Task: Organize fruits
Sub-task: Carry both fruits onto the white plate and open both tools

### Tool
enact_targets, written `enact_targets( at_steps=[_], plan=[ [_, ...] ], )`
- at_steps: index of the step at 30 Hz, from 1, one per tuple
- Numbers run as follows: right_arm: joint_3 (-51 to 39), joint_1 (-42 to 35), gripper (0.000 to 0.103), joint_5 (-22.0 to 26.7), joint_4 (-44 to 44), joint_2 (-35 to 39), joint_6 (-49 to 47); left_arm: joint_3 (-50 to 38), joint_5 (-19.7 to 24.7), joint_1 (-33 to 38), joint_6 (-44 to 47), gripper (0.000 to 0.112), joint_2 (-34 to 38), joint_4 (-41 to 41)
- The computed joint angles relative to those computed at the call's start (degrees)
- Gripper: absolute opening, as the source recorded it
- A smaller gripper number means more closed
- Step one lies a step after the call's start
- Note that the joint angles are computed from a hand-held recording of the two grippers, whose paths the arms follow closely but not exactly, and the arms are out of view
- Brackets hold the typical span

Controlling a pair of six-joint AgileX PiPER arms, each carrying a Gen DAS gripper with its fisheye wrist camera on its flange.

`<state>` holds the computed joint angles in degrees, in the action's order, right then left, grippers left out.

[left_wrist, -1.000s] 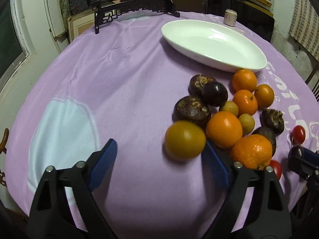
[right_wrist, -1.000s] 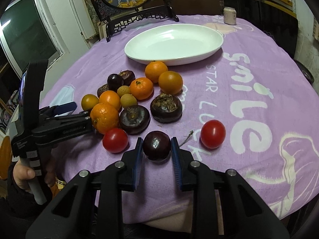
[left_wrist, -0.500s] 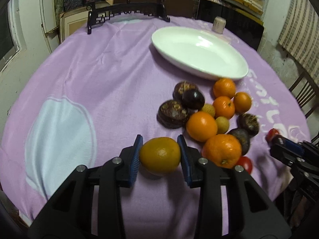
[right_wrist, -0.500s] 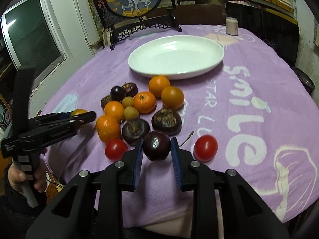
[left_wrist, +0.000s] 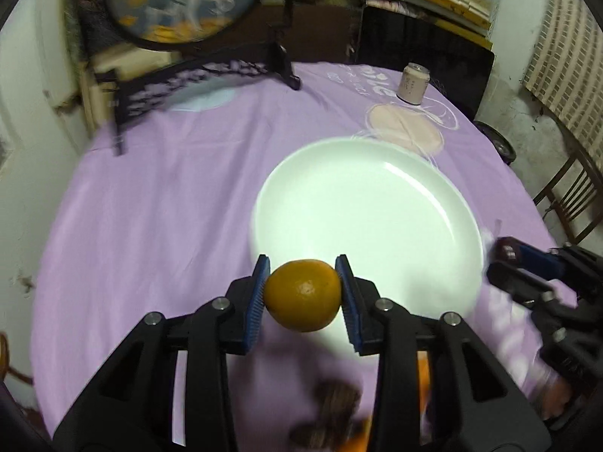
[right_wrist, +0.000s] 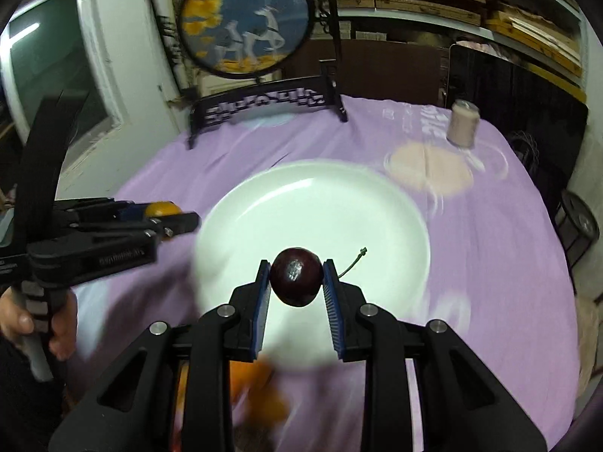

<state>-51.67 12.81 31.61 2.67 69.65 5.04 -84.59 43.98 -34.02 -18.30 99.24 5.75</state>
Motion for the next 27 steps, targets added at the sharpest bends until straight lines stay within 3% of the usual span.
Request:
enact_targets(
  at_steps=[2, 5, 6, 9, 10, 11, 13, 18, 21, 22, 24, 27],
  plan=[
    [-7.1, -3.1, 0.028, -1.4, 0.2, 11.5, -3.9, -11.5, 2.2, 1.4, 3.7, 0.036, 9.6, -3.6],
    [-15.6, -6.7, 0.028, 1.5, 6.5, 22.6, -11.4, -28.6, 10.5, 1.7, 3.1, 0.036, 21.7, -3.2],
    [-17.1, -7.1, 0.028, 1.8, 6.7, 24.3, -11.9, -33.8, 13.5, 2.2, 3.7, 0.036, 24.9, -4.7],
    [-20.4, -8.6, 0.028, 2.5, 8.7, 27.6, -14.6, -40.5, 16.2, 2.8, 4.8, 0.037, 29.5, -6.7],
    [-21.1, -8.9, 0.035, 3.3, 8.9, 28.2, -15.0, -41.0, 16.4, 2.9, 5.0, 0.042, 29.9, -6.8],
    [-21.6, -8.9, 0.052, 3.8, 7.6, 28.3, -13.8, -40.8, 16.3, 3.0, 4.7, 0.061, 29.7, -6.7],
    [-19.9, -7.4, 0.055, 2.4, 2.4, 26.1, -8.3, -34.5, 12.0, 3.1, 3.8, 0.073, 25.4, -6.2],
    [-11.7, -6.6, 0.056, 5.7, -0.2, 12.7, -4.7, -9.9, -0.5, 1.9, 2.4, 0.077, 5.5, -3.0],
    [-0.6, -6.2, 0.077, 6.9, 4.9, -1.1, -4.4, 7.3, -5.3, -1.9, -6.5, 0.090, -8.8, 6.4],
    [4.4, -4.5, 0.084, 6.5, 3.8, -6.8, -0.7, 13.0, -7.1, -3.5, -10.5, 0.090, -13.1, 10.0],
    [12.3, 1.3, 0.086, 6.4, -3.4, -16.3, 10.8, 24.5, -9.7, -7.5, -20.9, 0.090, -21.4, 18.3],
    [17.3, 11.1, 0.086, 11.7, -16.0, -24.4, 28.0, 34.9, -9.9, -11.6, -30.4, 0.090, -29.5, 23.1]
  ],
)
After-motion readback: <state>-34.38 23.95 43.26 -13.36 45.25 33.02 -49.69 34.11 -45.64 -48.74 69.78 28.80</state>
